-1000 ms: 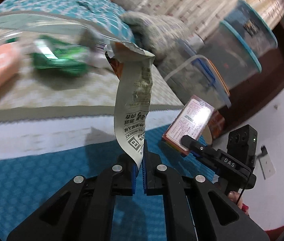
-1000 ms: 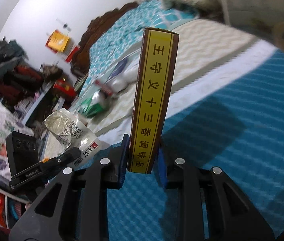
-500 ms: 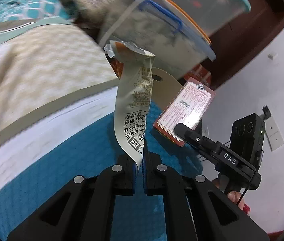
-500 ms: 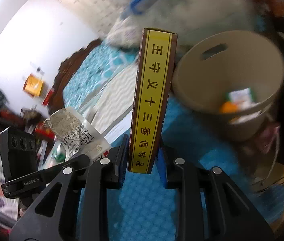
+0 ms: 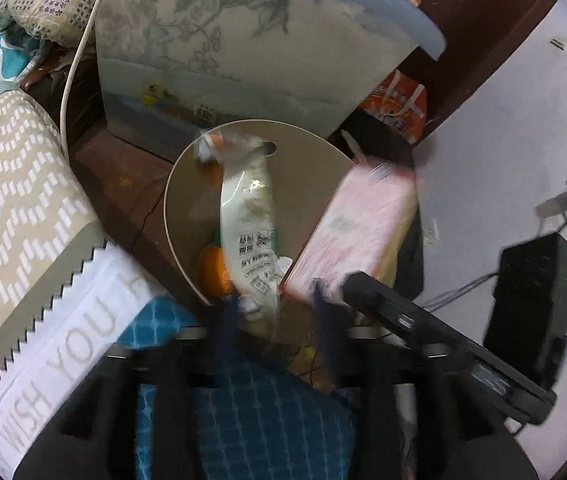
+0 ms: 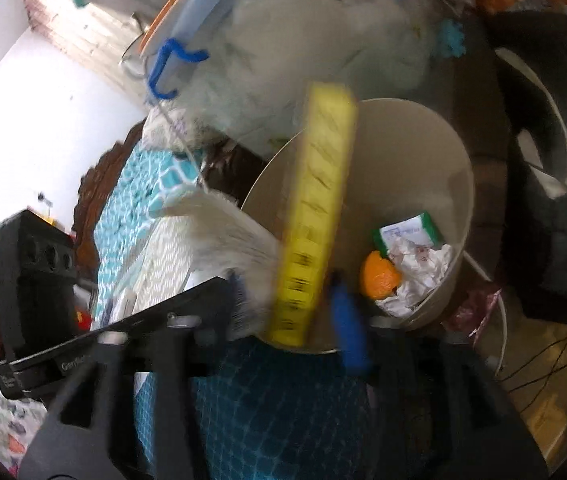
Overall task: Collect trash
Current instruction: 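Carry the wrapper and yellow box to the beige wastebasket and open both tools, then move both open tools back over the remaining trash on the bed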
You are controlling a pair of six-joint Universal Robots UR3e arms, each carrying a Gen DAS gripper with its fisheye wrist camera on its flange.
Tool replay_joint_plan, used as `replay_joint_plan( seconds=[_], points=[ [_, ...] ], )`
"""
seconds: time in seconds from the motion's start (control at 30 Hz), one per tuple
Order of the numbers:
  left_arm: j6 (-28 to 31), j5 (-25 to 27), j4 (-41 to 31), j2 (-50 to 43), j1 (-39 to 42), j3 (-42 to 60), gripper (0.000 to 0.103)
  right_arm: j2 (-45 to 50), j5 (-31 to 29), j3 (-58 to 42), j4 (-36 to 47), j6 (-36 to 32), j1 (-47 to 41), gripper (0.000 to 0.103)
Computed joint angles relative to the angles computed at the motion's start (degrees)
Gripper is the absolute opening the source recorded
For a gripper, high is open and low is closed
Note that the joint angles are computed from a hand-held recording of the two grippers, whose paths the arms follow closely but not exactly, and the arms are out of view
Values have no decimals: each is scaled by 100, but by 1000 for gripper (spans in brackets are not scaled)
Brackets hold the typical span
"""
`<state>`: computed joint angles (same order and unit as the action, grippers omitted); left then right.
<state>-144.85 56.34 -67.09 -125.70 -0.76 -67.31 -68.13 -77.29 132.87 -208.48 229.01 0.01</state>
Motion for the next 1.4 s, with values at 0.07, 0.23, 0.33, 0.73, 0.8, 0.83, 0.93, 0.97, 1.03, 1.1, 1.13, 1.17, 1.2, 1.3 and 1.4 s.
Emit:
replay_joint_plan(
  seconds=[0.07,0.23,0.33,0.73,0.8,0.83,0.93,0.97,1.03,1.1,1.13,1.17,1.2,1.3,1.4],
  points=[
    [-32,-41,96,57,49,-76,45,-1,-223,91,-235,60,73,64],
    [478,-487,80,939,703,-1025,45,-82,-461,97,-486,345,364,64],
    [1070,-764,100,1809,1483,-1972,45,-86,-665,-324,-241,462,914,64],
    [2400,-880,-316,2673,5109,-2960,48,1889,-709,-4285,1879,583,3022,64],
    [2545,-843,-470,2503,5605,-2766,48,2277,-720,-5097,2395,502,3274,64],
    [2630,-819,-545,2423,5798,-2645,48,2444,-743,-5455,2621,480,3381,64],
    [2763,-746,-369,2321,6329,-2533,48,3033,-733,-6709,3375,362,3642,64],
    [2738,-747,-253,2285,6422,-2513,48,3165,-750,-6991,3552,315,3692,64],
    [2717,-757,-34,2154,6662,-2409,48,3574,-794,-7866,4124,197,3813,64],
    [2622,-732,199,1973,6790,-2309,49,3838,-830,-8413,4493,144,3882,64],
    [2573,-711,246,1865,6845,-2237,49,3915,-851,-8590,4623,128,3902,64],
    [2568,-700,247,1790,6887,-2201,49,3973,-868,-8755,4767,99,3901,64],
    [2551,-671,276,1687,6911,-2160,49,4004,-914,-8848,4882,83,3915,64],
    [2704,-831,57,1583,7030,-2068,52,3952,-892,-8647,4705,210,3896,64],
    [2719,-768,49,1594,6993,-2063,54,3893,-921,-8499,4606,230,3897,64]
  ],
)
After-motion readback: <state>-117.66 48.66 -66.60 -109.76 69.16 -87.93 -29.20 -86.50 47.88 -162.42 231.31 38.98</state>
